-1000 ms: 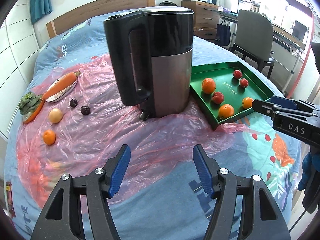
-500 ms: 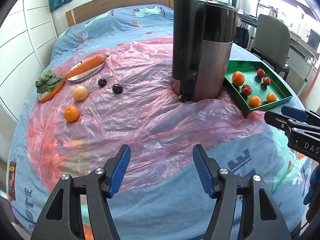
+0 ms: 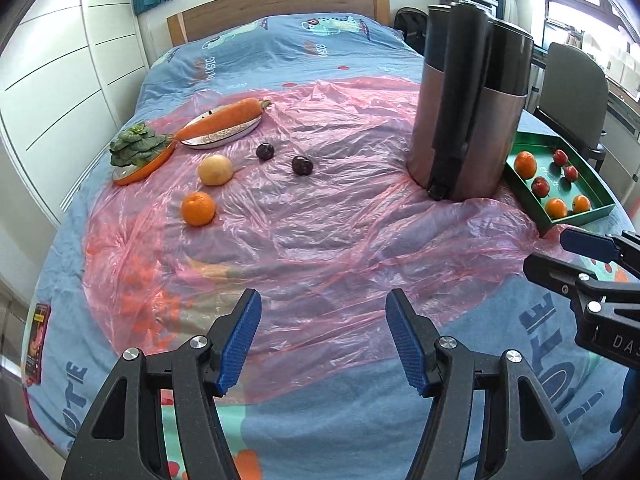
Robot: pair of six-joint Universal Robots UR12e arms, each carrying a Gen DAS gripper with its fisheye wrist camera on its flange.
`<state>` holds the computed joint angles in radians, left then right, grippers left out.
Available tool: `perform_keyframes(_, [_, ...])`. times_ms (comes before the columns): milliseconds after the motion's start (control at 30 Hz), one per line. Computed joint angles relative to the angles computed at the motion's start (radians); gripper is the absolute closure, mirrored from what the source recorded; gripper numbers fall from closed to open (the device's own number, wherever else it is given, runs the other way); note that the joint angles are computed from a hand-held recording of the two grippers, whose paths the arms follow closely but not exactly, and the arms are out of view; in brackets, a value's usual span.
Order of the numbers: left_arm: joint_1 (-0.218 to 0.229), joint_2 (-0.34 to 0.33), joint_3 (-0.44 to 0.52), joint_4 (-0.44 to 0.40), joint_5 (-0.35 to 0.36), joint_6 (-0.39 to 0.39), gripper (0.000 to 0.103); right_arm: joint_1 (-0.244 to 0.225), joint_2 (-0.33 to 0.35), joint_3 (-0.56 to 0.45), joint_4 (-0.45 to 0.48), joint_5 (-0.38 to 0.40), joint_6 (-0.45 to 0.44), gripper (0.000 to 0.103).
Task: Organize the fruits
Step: 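Withdraw both open grippers from the tray back over the remaining fruit, then close the left gripper on an orange while the right grasps a dark plum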
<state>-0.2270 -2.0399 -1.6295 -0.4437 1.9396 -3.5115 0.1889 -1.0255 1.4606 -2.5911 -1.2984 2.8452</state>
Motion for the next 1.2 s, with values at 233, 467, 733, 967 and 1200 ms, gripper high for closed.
perform_keyframes(233, [0.034, 0.014, -0.032, 0.017, 0.037, -0.04, 0.044, 0.038, 0.029, -0.035, 0.012, 0.041, -0.059, 0.0])
perform_keyframes(467, [0.077, 0.015, -0.049, 0.02, 0.052, -0.088, 0.044, 0.07, 0.086, -0.112, 0.045, 0.077, -0.079, 0.0])
perform_keyframes(733, [0.129, -0.005, -0.053, 0.063, 0.09, -0.105, 0.044, 0.103, 0.172, -0.237, 0.062, 0.095, -0.08, 0.0])
perform_keyframes(967, [0.167, -0.025, -0.055, 0.106, 0.096, -0.13, 0.044, 0.126, 0.25, -0.348, 0.039, 0.083, -0.057, 0.0])
perform_keyframes(1200, [0.19, -0.046, -0.049, 0.166, 0.085, -0.123, 0.038, 0.139, 0.323, -0.46, 0.015, 0.068, -0.016, 0.0])
